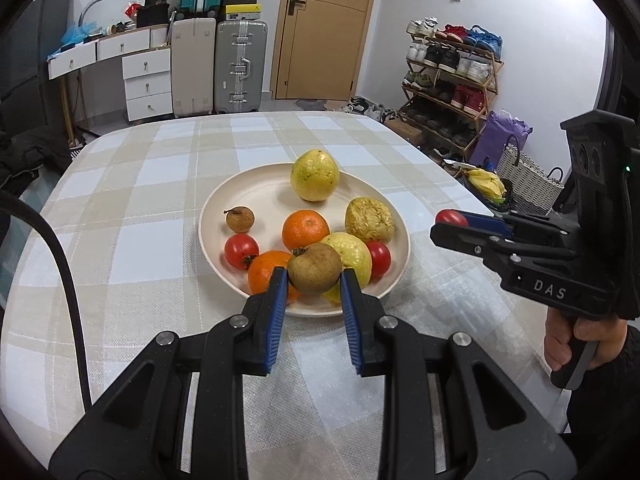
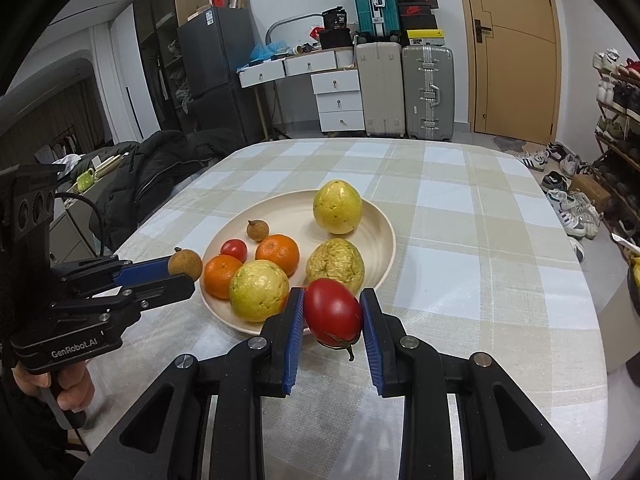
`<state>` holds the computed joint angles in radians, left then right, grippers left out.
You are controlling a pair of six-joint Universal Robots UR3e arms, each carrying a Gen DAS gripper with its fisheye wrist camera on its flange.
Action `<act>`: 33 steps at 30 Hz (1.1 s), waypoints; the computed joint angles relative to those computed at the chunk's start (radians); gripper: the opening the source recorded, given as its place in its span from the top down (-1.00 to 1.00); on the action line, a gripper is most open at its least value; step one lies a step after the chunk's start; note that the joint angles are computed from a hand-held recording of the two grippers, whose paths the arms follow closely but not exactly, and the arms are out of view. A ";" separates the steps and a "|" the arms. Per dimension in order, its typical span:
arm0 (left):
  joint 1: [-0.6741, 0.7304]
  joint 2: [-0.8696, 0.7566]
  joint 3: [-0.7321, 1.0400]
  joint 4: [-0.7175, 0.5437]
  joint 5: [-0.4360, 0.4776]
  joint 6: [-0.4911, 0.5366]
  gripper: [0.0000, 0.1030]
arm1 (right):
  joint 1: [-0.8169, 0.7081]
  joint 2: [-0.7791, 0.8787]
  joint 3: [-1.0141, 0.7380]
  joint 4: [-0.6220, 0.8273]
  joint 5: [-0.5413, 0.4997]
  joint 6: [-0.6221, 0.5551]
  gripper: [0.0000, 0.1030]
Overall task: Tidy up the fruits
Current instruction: 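Carry both fruits over the cream plate and open both grippers to release them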
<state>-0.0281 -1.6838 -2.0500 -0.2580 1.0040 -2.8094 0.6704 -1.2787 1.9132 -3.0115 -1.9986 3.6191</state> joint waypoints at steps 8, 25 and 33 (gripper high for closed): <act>0.006 -0.043 0.046 0.015 0.010 -0.026 0.53 | 0.013 0.062 -0.068 -0.006 0.014 -0.019 0.45; -0.042 -0.190 0.207 0.033 0.073 -0.086 0.53 | -0.035 0.136 -0.144 -0.063 0.068 -0.015 0.45; -0.080 -0.252 0.265 0.056 0.121 -0.101 0.53 | -0.041 0.175 -0.193 -0.056 0.074 -0.027 0.44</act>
